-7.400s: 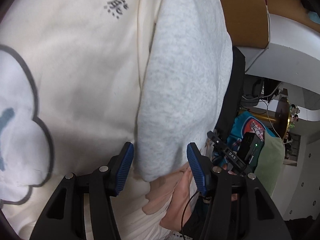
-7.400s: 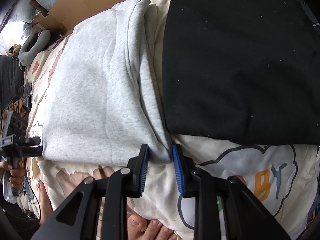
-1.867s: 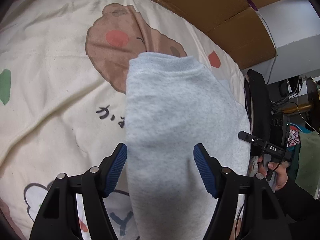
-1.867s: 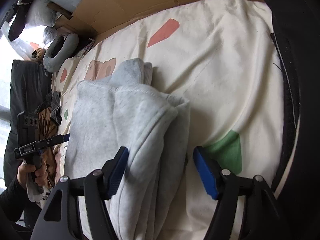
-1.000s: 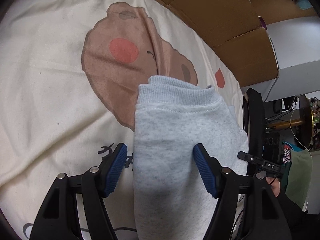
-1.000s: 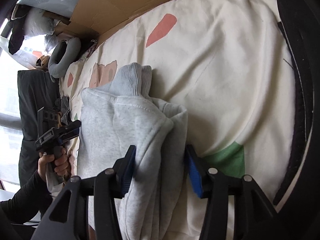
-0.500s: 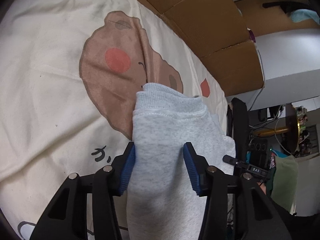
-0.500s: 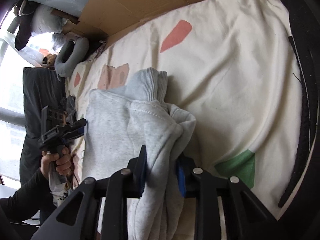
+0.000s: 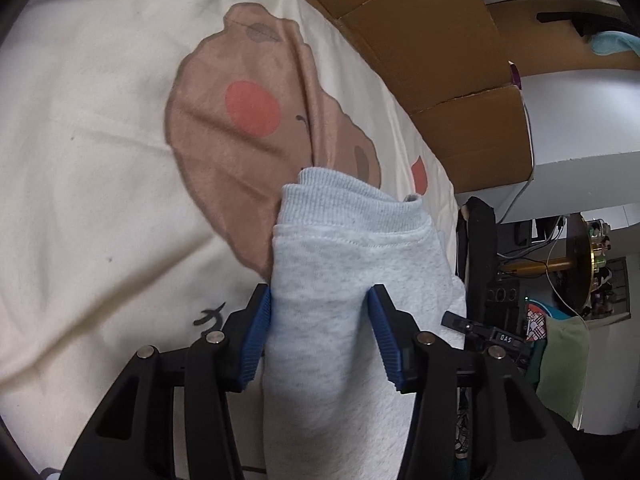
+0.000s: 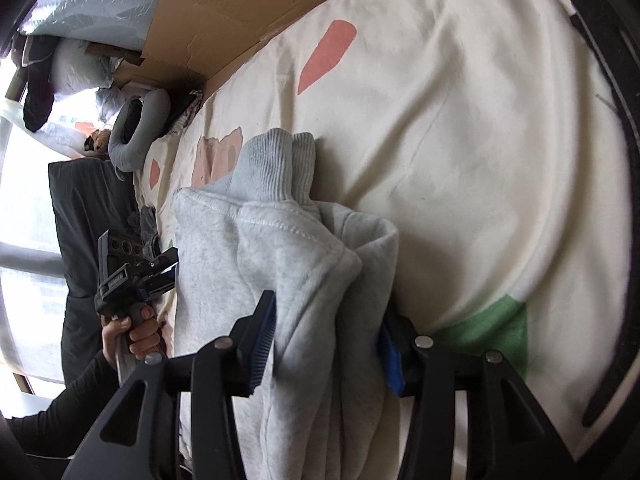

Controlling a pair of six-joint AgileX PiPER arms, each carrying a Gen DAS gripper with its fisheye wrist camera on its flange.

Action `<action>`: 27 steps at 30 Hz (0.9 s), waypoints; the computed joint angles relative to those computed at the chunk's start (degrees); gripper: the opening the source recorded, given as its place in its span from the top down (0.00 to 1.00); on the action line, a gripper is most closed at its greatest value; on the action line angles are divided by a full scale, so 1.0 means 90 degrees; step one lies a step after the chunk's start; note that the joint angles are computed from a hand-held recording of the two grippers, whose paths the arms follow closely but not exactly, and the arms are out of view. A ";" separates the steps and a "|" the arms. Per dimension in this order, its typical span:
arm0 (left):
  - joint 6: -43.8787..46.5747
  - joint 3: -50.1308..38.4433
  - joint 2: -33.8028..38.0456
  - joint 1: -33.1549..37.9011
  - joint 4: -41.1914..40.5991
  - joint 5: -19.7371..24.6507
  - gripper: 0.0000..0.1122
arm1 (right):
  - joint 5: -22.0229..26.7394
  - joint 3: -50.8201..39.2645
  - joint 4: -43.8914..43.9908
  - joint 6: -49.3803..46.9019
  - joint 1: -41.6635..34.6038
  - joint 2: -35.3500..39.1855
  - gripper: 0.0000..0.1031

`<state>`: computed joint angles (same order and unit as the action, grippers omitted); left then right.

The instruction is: Fold clothes

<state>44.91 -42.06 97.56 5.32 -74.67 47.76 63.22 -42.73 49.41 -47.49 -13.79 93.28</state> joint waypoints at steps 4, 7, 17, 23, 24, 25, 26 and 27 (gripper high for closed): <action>0.0149 -0.0003 -0.0060 0.0064 -0.0151 0.0181 0.56 | -0.0021 -0.0057 -0.0037 0.0042 0.0103 -0.0076 0.66; 0.0525 0.0063 -0.0181 0.0225 -0.0416 0.0563 0.56 | 0.0174 -0.0125 -0.0010 -0.0004 0.0060 -0.0244 0.77; 0.0297 -0.0078 0.0259 0.0235 -0.0184 0.0589 0.51 | 0.0210 -0.0079 0.0061 0.0079 0.0004 -0.0147 0.59; 0.0682 -0.0019 0.0492 0.0246 -0.0428 0.0790 0.50 | 0.0085 -0.0063 0.0228 0.0038 0.0112 0.0191 0.46; 0.0741 -0.0025 0.0469 0.0204 -0.0391 0.0748 0.50 | 0.0059 -0.0077 0.0252 0.0031 0.0149 0.0226 0.46; 0.0845 -0.0017 0.0452 0.0179 -0.0375 0.0727 0.50 | 0.0039 -0.0089 0.0277 0.0023 0.0179 0.0263 0.46; 0.0940 -0.0013 0.0468 0.0185 -0.0376 0.0737 0.50 | 0.0029 -0.0101 0.0304 0.0014 0.0198 0.0304 0.46; 0.0996 -0.0014 0.0508 0.0214 -0.0384 0.0771 0.51 | 0.0021 -0.0115 0.0325 0.0016 0.0217 0.0333 0.47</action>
